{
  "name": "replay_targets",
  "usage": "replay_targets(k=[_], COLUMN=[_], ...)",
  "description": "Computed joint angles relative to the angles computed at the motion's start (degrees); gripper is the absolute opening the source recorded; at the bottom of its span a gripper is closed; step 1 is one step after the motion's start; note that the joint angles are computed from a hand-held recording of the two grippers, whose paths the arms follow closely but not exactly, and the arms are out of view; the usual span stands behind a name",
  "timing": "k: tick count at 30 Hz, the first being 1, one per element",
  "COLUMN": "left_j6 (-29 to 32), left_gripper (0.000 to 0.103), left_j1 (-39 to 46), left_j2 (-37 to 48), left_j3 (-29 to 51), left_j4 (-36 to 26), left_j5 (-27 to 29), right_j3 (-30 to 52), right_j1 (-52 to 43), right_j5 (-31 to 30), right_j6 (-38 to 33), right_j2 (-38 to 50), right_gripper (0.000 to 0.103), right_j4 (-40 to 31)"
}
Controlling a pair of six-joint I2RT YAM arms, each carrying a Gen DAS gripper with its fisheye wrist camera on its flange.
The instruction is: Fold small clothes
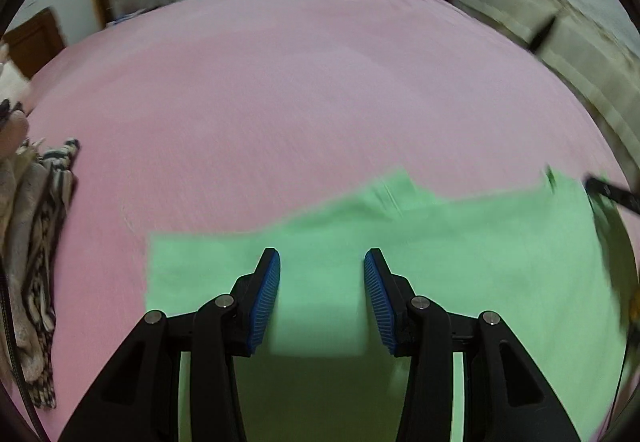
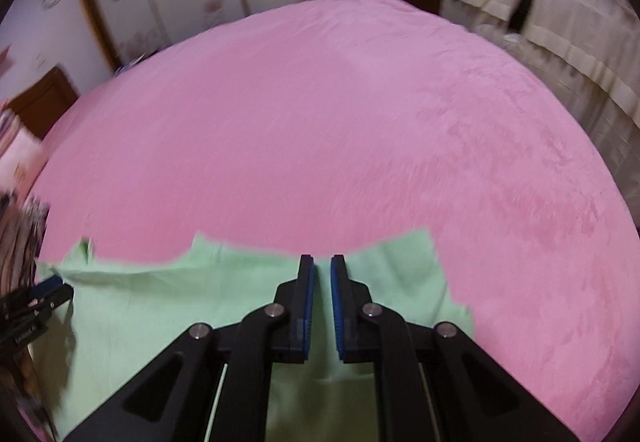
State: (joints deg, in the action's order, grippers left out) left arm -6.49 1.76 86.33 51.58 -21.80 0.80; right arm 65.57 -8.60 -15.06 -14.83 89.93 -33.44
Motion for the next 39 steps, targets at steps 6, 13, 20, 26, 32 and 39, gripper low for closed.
replay_targets(k=[6,13,20,26,32,39], left_j6=[-4.3,-0.2,4.4,6.2,11.6,22.5], left_gripper=[0.043,0.064,0.073,0.079,0.079,0.086], left_j1=[1.3,4.3,9.5,11.5,18.4,29.9], left_j2=[2.1,-2.8,-14.9,-26.1,-36.0,-44.1], left_j3=[3.9,3.5,4.0,7.7,11.2,18.4], left_j4=[0.1,-6.4,-19.4,-35.4,-50.3,-65.4], left_j5=[-1.4,-1.3,3.2,6.9,10.8,17.7], right_j3=[2.8,4.8,6.9,8.5,10.1,10.3], right_j1=[-0.5,-3.6,-5.7,-6.4,-6.3,-2.5], right_j5=[-1.4,-6.0,-9.5,-11.3,-15.2,-16.6], right_j6=[2.8,-0.1,-5.2,-9.3,-13.4,-12.0], right_j2=[0.7,-1.8,-8.5,-17.7,-27.6,-39.4], right_gripper=[0.008,0.008,0.008,0.009,0.009,0.009], right_j4=[-0.3,-6.0,-15.9,-27.6,-40.4,-49.2])
